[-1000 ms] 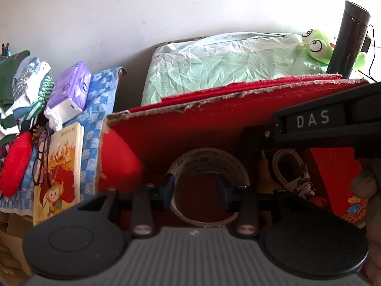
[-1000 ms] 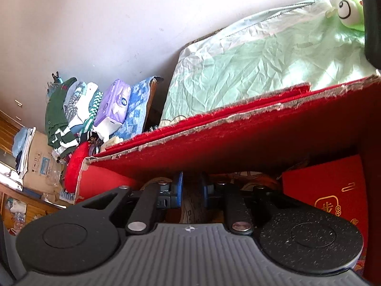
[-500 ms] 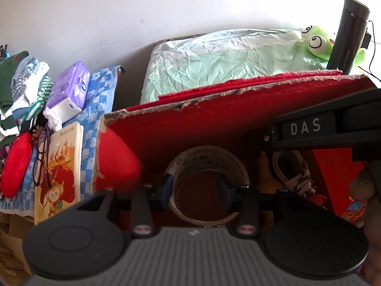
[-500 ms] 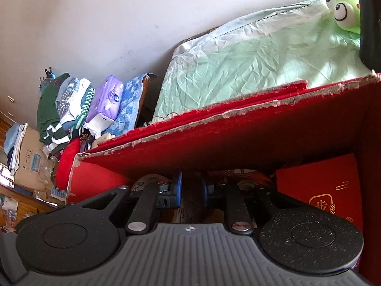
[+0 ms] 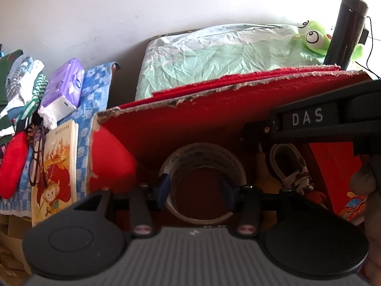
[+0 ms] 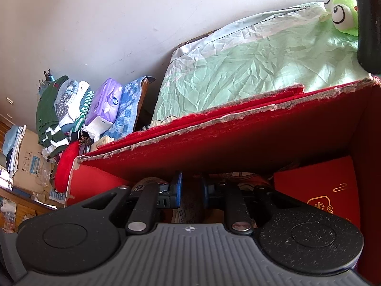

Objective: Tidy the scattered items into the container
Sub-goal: 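Open the right gripper to release the tape roll in the box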

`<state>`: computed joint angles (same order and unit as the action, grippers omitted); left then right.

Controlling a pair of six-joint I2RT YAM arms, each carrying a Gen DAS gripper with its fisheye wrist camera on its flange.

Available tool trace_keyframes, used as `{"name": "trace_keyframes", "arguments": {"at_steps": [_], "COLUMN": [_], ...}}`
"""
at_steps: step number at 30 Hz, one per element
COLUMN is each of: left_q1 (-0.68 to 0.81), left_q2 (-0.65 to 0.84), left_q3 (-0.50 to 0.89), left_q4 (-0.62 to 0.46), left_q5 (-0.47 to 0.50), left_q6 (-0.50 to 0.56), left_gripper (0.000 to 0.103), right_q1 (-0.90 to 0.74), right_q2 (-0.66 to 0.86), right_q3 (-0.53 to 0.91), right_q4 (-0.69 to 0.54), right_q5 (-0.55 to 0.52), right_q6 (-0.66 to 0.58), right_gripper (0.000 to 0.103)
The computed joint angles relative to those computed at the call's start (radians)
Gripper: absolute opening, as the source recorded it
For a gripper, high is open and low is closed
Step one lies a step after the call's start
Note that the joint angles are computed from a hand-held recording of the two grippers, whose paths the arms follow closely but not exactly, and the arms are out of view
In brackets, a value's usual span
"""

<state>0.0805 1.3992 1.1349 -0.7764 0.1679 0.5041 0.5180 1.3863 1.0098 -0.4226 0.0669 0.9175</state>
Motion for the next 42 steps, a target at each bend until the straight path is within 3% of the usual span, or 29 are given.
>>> {"name": "trace_keyframes", "arguments": {"at_steps": [42], "left_q1": [0.011], "left_q2": [0.02], "left_q3": [0.024], "left_q4": [-0.033], "left_q5": [0.044], "left_q6": [0.023], "left_gripper": [0.059], "right_q1": [0.002], "right_q2": [-0.003], "right_q3": [0.003], "right_q4": [-0.031], "right_q5": [0.063], "right_q6": [0.07], "right_gripper": [0.02]}}
